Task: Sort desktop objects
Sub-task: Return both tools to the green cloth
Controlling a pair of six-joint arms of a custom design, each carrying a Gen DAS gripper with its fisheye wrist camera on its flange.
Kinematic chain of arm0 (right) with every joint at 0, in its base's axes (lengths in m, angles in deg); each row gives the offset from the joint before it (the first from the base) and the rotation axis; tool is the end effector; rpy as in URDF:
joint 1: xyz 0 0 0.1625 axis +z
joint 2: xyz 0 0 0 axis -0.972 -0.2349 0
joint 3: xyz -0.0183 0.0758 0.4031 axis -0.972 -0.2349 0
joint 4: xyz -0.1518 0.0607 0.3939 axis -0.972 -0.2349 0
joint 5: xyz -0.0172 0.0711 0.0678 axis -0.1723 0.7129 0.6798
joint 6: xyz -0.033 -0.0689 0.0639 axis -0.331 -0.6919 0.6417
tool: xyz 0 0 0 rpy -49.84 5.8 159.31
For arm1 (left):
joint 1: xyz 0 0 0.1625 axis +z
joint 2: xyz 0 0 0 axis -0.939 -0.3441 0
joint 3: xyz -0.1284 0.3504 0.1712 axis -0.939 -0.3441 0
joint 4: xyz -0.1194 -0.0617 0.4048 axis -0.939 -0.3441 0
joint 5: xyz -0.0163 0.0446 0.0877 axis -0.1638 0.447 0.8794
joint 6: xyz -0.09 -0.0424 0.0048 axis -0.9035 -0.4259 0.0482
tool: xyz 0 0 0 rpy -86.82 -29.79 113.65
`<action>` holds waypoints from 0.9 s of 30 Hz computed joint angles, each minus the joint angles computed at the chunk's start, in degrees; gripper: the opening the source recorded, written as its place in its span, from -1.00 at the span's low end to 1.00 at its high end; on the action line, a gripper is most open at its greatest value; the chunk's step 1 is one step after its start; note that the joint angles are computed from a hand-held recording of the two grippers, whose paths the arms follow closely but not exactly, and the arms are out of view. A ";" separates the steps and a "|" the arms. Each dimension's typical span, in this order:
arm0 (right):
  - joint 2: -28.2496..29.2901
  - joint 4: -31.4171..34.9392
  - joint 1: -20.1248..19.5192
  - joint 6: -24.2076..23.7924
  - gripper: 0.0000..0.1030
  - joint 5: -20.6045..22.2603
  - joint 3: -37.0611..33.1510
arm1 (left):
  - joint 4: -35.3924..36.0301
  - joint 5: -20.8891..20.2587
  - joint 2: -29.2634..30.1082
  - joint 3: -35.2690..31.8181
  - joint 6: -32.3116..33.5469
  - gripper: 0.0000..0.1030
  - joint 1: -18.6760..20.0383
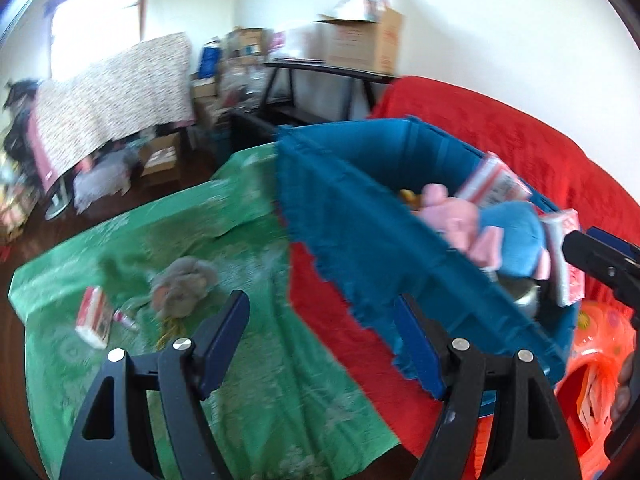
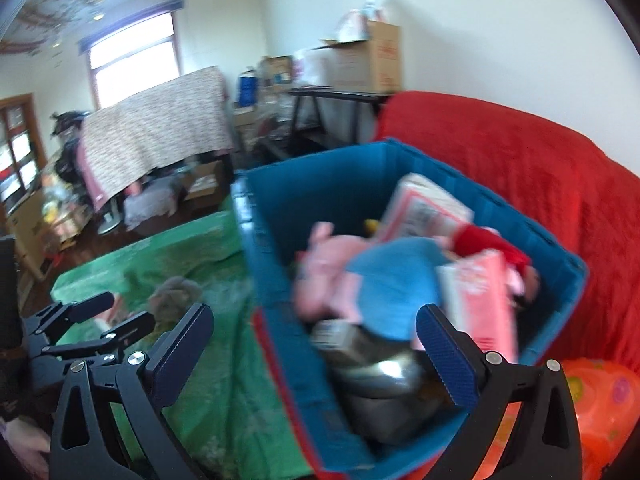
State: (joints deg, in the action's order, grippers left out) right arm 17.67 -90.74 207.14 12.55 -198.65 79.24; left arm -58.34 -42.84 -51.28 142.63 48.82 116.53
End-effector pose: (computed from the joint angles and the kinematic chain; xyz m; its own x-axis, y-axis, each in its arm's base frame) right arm 0.4996 -0.4888 0.3873 -0.7238 -0.1837 0.6651 -0.6227 0.5891 -0.5150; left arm -0.2717 -0.5978 0.5630 -0.7883 0.0307 -0.6145 0.4816 0.6524 -0.5852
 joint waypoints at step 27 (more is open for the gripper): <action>34.22 22.58 -0.07 4.20 0.99 17.36 -29.54 | 3.74 4.47 -9.26 -0.87 -3.55 0.44 22.59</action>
